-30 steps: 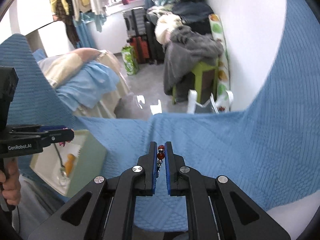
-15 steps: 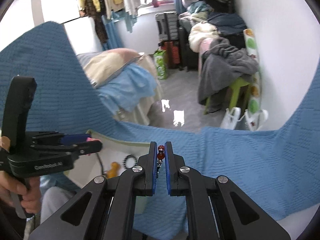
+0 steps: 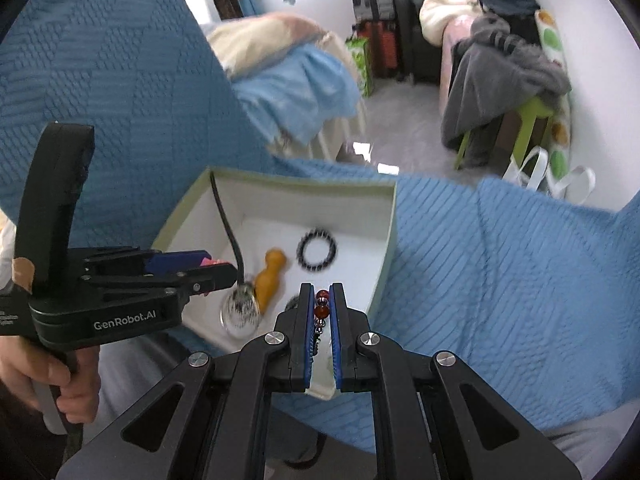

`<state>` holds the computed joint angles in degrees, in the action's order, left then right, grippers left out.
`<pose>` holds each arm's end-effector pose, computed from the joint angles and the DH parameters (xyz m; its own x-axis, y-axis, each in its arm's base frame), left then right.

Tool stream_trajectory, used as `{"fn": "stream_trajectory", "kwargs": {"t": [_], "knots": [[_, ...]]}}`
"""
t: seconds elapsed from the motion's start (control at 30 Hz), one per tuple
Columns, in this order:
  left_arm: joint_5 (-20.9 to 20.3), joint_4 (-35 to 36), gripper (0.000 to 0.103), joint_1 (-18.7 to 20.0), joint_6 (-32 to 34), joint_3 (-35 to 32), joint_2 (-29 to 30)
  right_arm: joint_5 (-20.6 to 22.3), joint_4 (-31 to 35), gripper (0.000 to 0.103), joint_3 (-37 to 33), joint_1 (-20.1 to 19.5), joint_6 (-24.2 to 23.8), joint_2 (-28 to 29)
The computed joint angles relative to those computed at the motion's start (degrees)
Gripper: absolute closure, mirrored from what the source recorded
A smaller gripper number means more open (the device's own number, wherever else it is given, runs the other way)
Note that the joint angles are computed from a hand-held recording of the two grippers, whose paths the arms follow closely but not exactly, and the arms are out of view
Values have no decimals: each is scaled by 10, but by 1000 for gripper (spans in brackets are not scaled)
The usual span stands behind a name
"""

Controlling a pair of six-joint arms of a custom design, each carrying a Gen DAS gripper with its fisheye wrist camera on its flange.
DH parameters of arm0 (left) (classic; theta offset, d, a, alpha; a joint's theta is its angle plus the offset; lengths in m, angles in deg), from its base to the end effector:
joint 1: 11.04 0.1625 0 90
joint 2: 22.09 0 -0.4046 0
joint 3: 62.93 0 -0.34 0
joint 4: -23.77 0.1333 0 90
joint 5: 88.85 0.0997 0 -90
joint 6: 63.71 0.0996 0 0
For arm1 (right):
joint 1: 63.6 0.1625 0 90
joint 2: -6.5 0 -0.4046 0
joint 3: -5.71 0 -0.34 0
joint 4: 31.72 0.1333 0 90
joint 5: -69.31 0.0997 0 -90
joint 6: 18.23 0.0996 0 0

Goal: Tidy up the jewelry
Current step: 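Open both tools to drop the pink charm bracelet into the box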

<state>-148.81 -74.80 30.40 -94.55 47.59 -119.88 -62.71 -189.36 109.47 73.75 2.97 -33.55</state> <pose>-0.1561 -0.3822 0.3952 -0.8518 0.2394 -0.4659 0.3622 0.9118 -0.1937 0.4606 -0.3337 0.0510 -0.7661 -0.2360 0.5978 -0.4899 0.8165 -0.3054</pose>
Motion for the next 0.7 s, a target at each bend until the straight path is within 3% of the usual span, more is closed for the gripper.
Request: {"fn": "stream_trajectory", "kwargs": {"t": [0.17, 0.2, 0.27, 0.33, 0.47, 0.7], "knots": [[-1, 1, 66, -8, -8, 12, -8, -2, 10, 96, 2, 5, -2, 6], [-3, 2, 63, -10, -8, 11, -9, -1, 15, 92, -1, 7, -2, 5], [-1, 6, 37, -16, -15, 4, -13, 9, 11, 81, -2, 9, -1, -1], [10, 4, 29, -27, -21, 0, -21, 10, 6, 81, -3, 15, -10, -8], [11, 42, 28, -57, -58, -40, -26, 1, -5, 81, -19, 38, -31, -37], [106, 158, 28, -169, -130, -116, -42, -44, -1, 81, -72, 96, -61, -61]]}}
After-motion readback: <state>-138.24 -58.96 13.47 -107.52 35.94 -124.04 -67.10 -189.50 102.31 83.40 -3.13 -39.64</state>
